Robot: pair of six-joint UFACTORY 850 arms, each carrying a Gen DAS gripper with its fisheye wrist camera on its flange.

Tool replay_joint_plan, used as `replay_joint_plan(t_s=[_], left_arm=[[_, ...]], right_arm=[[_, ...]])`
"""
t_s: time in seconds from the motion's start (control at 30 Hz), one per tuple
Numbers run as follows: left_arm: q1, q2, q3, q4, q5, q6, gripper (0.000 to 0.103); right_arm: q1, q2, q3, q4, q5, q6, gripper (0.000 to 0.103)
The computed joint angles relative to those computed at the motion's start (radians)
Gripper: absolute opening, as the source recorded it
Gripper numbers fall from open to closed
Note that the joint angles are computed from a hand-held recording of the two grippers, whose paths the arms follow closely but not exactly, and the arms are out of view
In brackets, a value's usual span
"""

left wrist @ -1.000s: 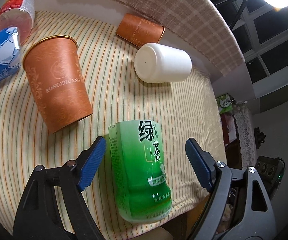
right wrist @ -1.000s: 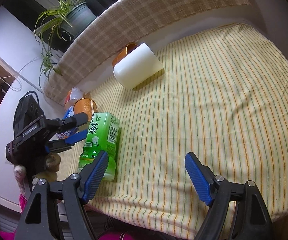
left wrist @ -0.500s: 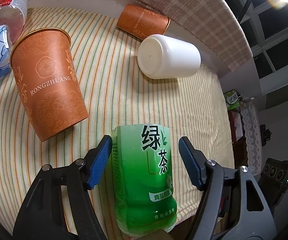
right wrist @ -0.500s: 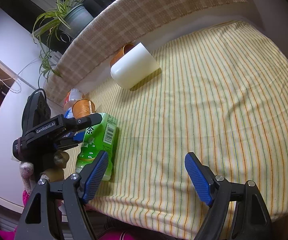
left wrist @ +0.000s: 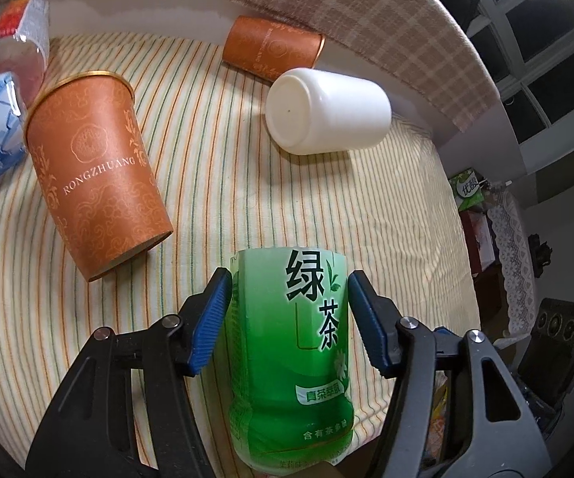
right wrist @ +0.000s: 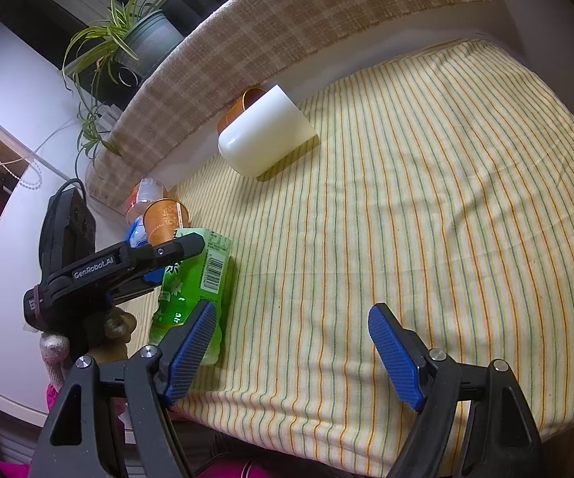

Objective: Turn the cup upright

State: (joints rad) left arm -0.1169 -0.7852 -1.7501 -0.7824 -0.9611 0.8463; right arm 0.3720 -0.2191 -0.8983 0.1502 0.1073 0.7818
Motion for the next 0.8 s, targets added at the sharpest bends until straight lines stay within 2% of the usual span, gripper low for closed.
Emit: replay_joint_plan(t_s=[0.4,0.8], left_arm=[[-0.003,0.119,0.139,-0.078,0.126,0.183,0.061],[-0.016,0.183,0.205,-0.183,0.243,0.340,0.061]], right_arm=[[0.001,0.000,-0.003,-0.053,0.002,0.053,0.082],[0.004,0.007,0.002,0.025,0.012,-0.020,0.082]])
